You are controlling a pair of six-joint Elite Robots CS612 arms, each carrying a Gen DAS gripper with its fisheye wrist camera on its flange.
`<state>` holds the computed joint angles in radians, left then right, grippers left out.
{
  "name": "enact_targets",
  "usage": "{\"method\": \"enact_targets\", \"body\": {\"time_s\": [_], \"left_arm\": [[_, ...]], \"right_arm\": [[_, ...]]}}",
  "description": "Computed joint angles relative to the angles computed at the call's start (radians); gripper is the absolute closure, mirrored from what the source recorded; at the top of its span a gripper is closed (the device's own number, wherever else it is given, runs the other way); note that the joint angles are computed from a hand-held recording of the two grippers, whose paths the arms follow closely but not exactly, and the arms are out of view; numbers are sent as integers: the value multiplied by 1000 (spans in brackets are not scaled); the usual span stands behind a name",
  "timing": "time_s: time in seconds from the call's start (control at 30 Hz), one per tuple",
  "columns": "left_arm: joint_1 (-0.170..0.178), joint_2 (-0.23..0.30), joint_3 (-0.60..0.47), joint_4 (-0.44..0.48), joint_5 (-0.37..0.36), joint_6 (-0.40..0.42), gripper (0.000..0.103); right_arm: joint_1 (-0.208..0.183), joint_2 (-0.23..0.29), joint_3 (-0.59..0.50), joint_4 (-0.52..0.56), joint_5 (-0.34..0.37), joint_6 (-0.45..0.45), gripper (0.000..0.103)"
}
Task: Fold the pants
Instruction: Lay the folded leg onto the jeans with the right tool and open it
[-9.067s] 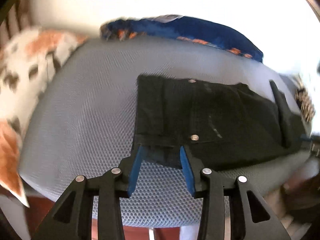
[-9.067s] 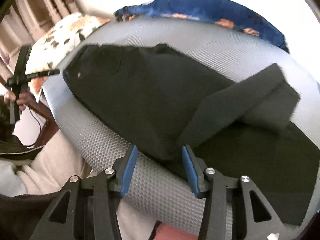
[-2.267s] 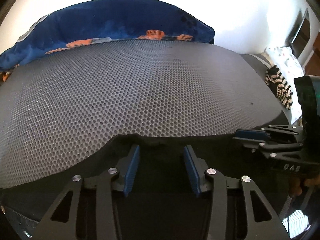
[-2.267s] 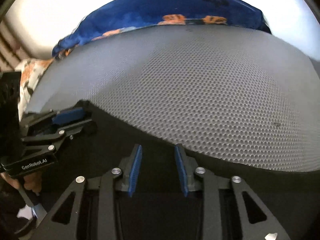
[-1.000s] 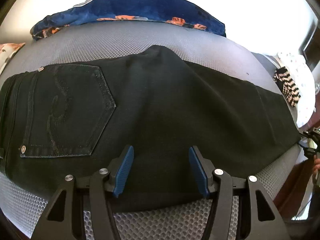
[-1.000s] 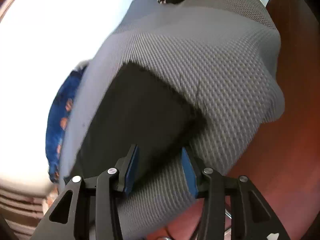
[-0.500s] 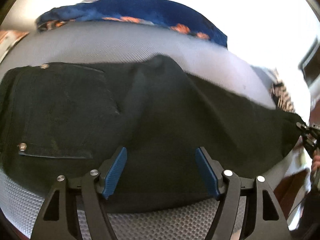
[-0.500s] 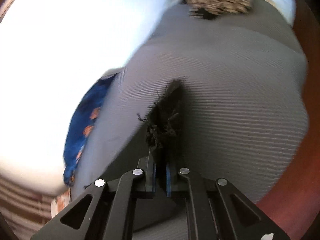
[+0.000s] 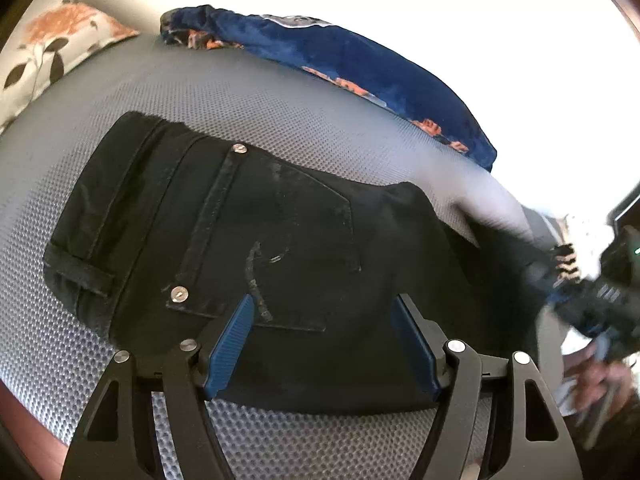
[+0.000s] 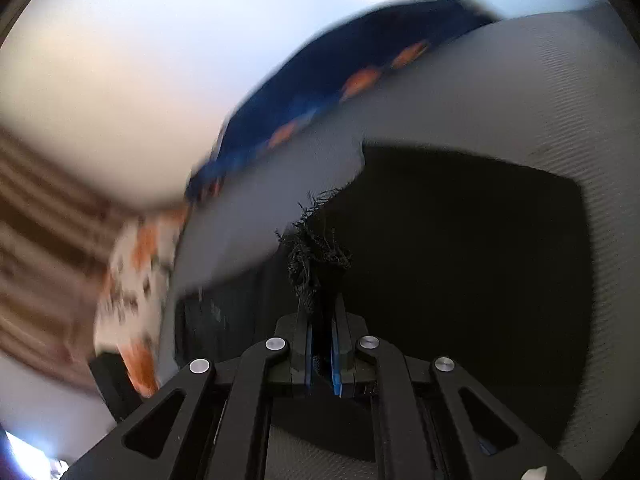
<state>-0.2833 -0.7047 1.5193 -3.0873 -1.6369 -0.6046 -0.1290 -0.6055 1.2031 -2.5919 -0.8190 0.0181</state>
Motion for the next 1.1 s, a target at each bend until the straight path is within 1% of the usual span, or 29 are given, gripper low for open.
{"method": "enact_targets", "body": {"time_s": [0.03, 0.07, 0.1, 0.13, 0.2, 0.23, 0.3, 0.33, 0.4, 0.47, 0.5, 0.53, 0.6, 0.7, 0.73, 0.8, 0.83, 0.87, 0.97, 1.0, 1.03, 1.1], "left_arm": [[2, -2, 5, -9, 0, -4, 31], [2, -3, 7, -15, 0, -6, 31], [5, -3, 7, -21, -7, -4, 31], [7, -3, 7, -30, -19, -3, 31], [9, -4, 5, -38, -43, 10, 31], [11, -4, 4, -45, -59, 15, 31], [13, -2, -9, -33, -96, 23, 31], [13, -1, -14, -30, -113, 25, 31], [15, 3, -26, -21, -155, 22, 31], [18, 10, -43, -2, -213, 6, 31], [23, 17, -54, 3, -261, -6, 31], [23, 21, -61, 13, -284, -14, 31], [26, 32, -83, 50, -340, -27, 31], [32, 64, -138, 140, -455, -75, 34], [33, 75, -156, 166, -487, -86, 36], [33, 93, -190, 228, -527, -92, 41], [31, 99, -205, 262, -534, -94, 46], [29, 105, -216, 289, -535, -98, 49], [25, 121, -240, 343, -547, -119, 49], [24, 124, -243, 348, -552, -124, 49], [23, 129, -248, 351, -563, -132, 49], [18, 134, -253, 354, -559, -135, 49]], "right_arm": [[11, 2, -1, 39, 0, -40, 95], [21, 5, -8, 107, 6, -94, 95], [37, 5, -9, 171, -15, -160, 95], [47, 0, -2, 193, -43, -196, 94], [69, -9, 18, 203, -122, -273, 94], [77, -11, 26, 201, -150, -294, 93], [84, -12, 32, 208, -183, -334, 85], [85, -13, 33, 219, -188, -343, 83], [86, -18, 34, 239, -184, -362, 72], [82, -28, 44, 268, -163, -377, 67], [75, -40, 60, 262, -147, -373, 66], [68, -49, 67, 256, -141, -365, 64], [46, -72, 105, 201, -126, -330, 58], [18, -88, 142, 108, -137, -248, 58], [7, -91, 151, 92, -133, -219, 58], [-9, -94, 164, 59, -129, -163, 58], [-14, -94, 167, 50, -127, -148, 58], [-21, -95, 173, 37, -125, -130, 58], [-29, -91, 178, 15, -119, -97, 58], [-33, -90, 181, 11, -116, -90, 58], [-27, -87, 179, 4, -117, -73, 58], [-32, -85, 182, 3, -106, -71, 58]]}}
